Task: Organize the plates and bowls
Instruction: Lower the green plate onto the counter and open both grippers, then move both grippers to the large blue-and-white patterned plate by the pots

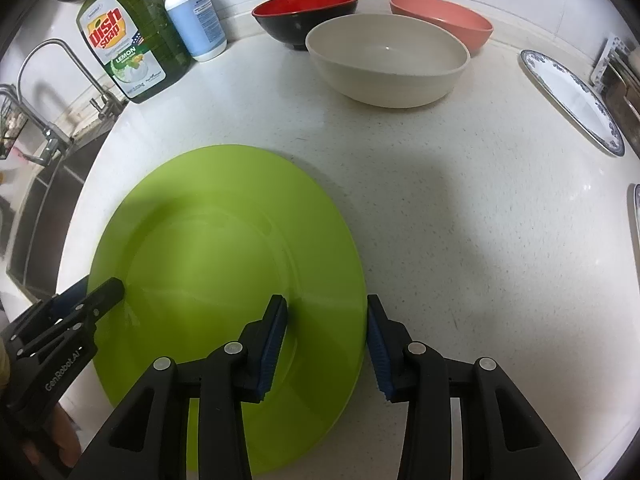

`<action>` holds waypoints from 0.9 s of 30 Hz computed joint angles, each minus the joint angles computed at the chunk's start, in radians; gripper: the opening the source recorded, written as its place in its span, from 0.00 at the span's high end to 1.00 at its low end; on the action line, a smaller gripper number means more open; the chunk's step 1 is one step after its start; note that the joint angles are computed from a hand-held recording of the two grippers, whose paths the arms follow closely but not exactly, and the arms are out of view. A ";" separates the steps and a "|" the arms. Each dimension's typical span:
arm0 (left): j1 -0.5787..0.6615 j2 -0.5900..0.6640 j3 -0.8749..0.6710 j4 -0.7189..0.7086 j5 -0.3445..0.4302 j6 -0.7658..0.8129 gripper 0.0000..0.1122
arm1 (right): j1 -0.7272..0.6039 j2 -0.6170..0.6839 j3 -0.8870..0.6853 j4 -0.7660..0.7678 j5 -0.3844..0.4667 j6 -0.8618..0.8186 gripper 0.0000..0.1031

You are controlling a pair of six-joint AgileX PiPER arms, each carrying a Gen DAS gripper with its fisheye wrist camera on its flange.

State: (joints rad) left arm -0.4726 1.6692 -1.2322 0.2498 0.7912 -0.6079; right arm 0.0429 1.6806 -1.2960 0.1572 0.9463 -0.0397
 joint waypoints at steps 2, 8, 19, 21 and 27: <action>-0.007 -0.008 -0.004 0.010 0.002 -0.001 0.54 | -0.007 -0.005 0.001 0.010 0.002 -0.010 0.60; -0.037 -0.032 -0.033 0.050 0.013 -0.019 0.39 | -0.030 -0.040 0.011 0.045 -0.006 -0.042 0.57; -0.131 -0.002 -0.158 0.091 0.037 -0.021 0.20 | -0.117 -0.147 0.027 0.039 -0.017 -0.060 0.41; -0.157 0.005 -0.181 0.108 0.039 -0.028 0.20 | -0.143 -0.170 0.031 0.042 -0.017 -0.070 0.39; -0.230 0.029 -0.252 0.167 0.045 -0.058 0.15 | -0.232 -0.230 0.036 0.043 -0.011 -0.103 0.34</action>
State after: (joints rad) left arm -0.7029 1.6982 -1.4839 0.4169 0.8358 -0.6658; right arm -0.1890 1.4503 -1.2603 0.2005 0.9358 -0.1424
